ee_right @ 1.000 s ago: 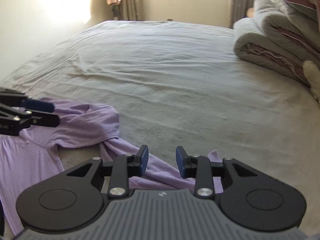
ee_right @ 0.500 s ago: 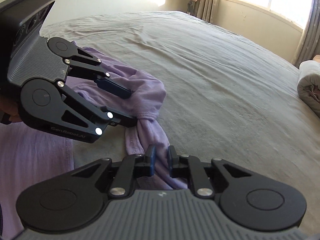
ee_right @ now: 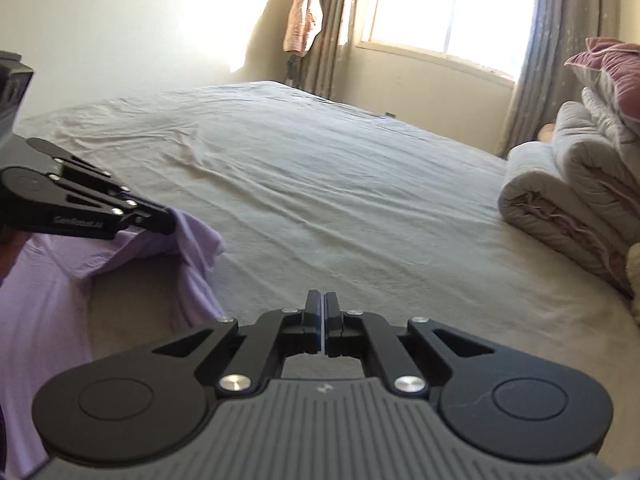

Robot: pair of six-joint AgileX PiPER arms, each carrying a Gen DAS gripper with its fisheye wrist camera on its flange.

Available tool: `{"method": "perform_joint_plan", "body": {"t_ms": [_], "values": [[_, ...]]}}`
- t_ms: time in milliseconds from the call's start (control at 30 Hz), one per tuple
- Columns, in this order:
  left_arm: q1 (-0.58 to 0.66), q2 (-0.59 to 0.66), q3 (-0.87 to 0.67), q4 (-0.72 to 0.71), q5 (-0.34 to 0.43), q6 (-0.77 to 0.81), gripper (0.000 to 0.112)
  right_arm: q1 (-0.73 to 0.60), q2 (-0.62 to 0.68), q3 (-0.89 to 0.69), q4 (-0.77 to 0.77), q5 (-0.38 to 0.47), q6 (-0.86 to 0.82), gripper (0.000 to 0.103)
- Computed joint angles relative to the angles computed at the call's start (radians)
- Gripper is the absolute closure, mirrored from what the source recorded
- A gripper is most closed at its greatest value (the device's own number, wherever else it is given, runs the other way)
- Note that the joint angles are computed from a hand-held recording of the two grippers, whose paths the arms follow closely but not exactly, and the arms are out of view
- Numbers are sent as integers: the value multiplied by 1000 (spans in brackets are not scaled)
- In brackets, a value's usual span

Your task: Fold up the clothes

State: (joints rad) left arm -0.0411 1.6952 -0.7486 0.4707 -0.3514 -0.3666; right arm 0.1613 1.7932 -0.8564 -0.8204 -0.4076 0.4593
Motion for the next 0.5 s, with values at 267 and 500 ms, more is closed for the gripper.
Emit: {"method": "perform_joint_plan", "body": {"t_ms": [267,500], "values": [[75,-67,62,-16,-25,-38,108,30,39,-49,-283,91,206,70],[111,-64,91,-130,53,42,108,57,37,-35,-547,131,318,61]]}}
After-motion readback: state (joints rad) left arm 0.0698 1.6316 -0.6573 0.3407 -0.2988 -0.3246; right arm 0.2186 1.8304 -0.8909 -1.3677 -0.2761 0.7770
